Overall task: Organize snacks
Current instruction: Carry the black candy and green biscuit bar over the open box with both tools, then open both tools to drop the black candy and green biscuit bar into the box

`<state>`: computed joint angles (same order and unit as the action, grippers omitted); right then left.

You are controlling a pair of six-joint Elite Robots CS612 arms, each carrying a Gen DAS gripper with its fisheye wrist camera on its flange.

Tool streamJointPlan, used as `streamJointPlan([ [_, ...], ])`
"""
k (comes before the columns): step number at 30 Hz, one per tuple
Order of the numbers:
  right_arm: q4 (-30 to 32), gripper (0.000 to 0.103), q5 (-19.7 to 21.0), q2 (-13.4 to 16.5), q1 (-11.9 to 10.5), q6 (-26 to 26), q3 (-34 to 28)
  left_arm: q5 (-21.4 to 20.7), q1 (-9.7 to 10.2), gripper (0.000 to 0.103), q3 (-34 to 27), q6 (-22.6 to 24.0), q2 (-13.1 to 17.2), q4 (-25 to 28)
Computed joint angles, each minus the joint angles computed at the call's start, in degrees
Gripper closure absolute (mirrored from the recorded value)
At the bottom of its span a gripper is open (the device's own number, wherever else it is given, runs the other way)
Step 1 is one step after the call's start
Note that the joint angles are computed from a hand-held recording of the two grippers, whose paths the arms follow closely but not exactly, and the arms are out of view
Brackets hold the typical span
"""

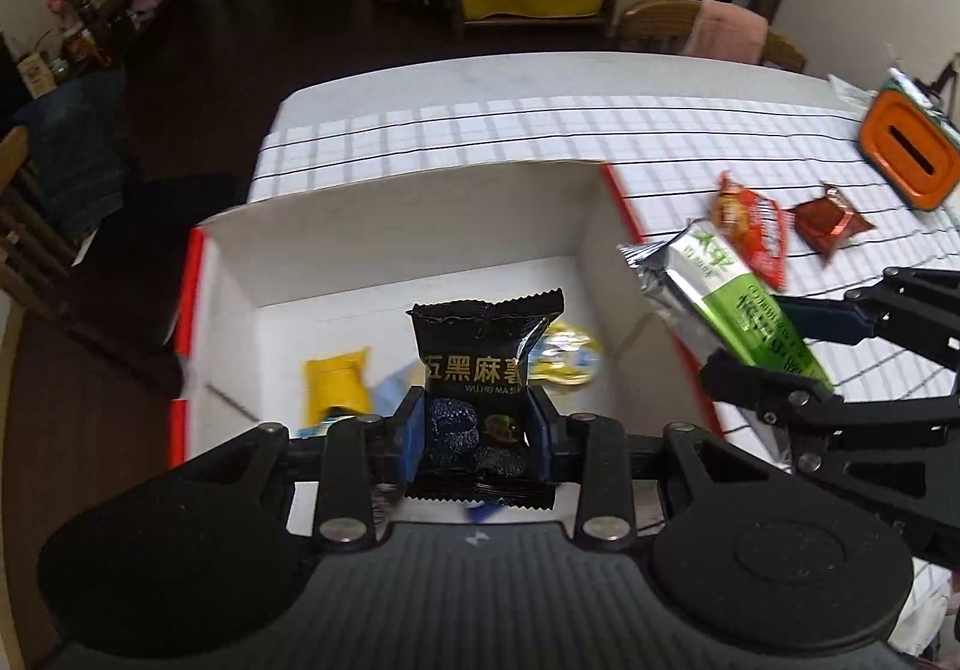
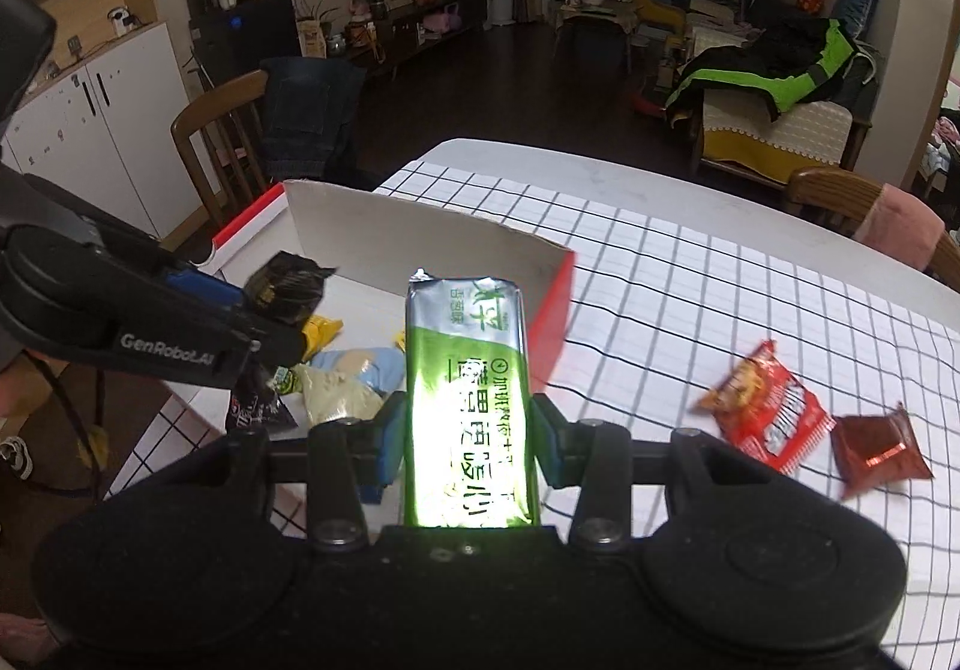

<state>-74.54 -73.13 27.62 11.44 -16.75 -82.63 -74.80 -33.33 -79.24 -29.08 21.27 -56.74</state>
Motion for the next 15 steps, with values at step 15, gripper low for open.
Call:
streamJointPlan([
  [15,-3.7,0.062,-6.3,-3.7,4.2,-4.4,11.6,0.8,3.31,0.069,4.4,-0.1,-0.2,2.7],
])
